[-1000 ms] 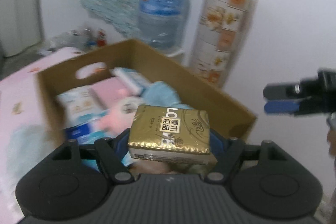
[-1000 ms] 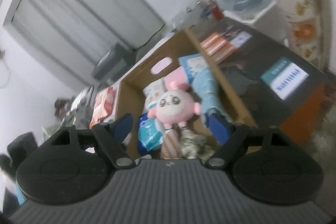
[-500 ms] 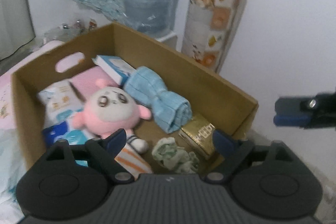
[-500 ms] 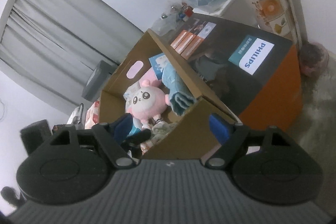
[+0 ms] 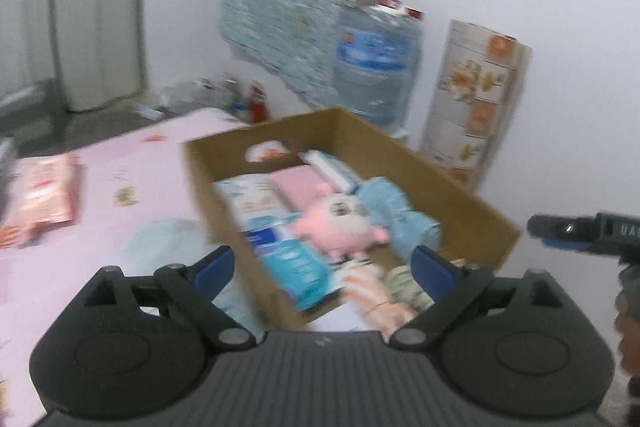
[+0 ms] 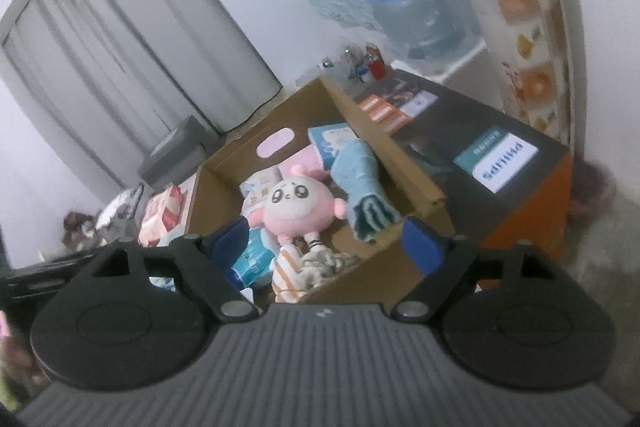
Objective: Organize soft objects
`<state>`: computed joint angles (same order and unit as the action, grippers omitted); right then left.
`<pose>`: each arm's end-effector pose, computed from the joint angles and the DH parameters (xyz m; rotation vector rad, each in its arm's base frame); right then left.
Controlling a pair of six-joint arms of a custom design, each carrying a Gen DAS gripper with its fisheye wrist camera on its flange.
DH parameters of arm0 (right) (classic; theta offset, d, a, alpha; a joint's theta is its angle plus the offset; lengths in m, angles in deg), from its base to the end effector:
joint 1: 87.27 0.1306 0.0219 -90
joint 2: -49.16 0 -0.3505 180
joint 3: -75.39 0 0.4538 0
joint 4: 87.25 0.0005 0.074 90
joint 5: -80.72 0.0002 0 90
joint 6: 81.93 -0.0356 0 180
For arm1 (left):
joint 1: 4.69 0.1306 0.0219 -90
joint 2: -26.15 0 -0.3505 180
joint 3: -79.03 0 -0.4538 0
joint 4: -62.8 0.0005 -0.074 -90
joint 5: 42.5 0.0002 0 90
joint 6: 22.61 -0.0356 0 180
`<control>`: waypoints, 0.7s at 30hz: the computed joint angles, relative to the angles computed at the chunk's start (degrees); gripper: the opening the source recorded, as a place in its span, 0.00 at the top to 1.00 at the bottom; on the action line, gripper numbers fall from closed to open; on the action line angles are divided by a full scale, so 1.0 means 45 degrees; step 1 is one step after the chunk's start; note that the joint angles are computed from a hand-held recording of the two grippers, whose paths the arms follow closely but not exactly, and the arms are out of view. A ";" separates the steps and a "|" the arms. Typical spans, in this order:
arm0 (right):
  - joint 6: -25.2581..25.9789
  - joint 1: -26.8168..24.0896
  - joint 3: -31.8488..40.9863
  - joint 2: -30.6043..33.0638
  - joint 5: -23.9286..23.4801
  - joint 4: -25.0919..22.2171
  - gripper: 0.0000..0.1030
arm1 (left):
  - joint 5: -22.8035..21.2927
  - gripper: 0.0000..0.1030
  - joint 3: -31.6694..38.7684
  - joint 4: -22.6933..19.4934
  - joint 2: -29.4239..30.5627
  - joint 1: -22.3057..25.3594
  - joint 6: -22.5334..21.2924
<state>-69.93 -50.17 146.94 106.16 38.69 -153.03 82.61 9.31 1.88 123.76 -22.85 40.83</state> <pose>0.2805 0.1784 0.4622 1.0402 1.8500 0.1220 0.5442 -0.2006 0.5005 1.1302 2.0190 -0.6606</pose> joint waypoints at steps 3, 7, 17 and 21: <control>0.0842 0.0065 0.0617 0.0818 -0.0078 0.0319 0.16 | -0.0440 0.05 -0.0972 0.0687 -0.0736 0.0640 -0.0017; 0.2310 0.0206 0.1617 0.2013 -0.0221 0.0960 0.14 | -0.0744 0.00 -0.2255 0.1546 -0.1637 0.1437 0.0462; 0.4756 0.1178 0.5330 0.5916 0.0350 -0.0353 0.01 | -0.2098 0.00 -0.3449 0.1542 -0.2391 0.2265 0.1239; 0.4662 0.1368 0.6302 0.6974 -0.0441 -0.1505 0.01 | -0.2238 0.00 -0.3936 0.1545 -0.2725 0.2494 0.1289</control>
<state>-48.95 -44.01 175.30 137.55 36.70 -159.80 72.53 -8.40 8.83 111.49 -11.63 46.63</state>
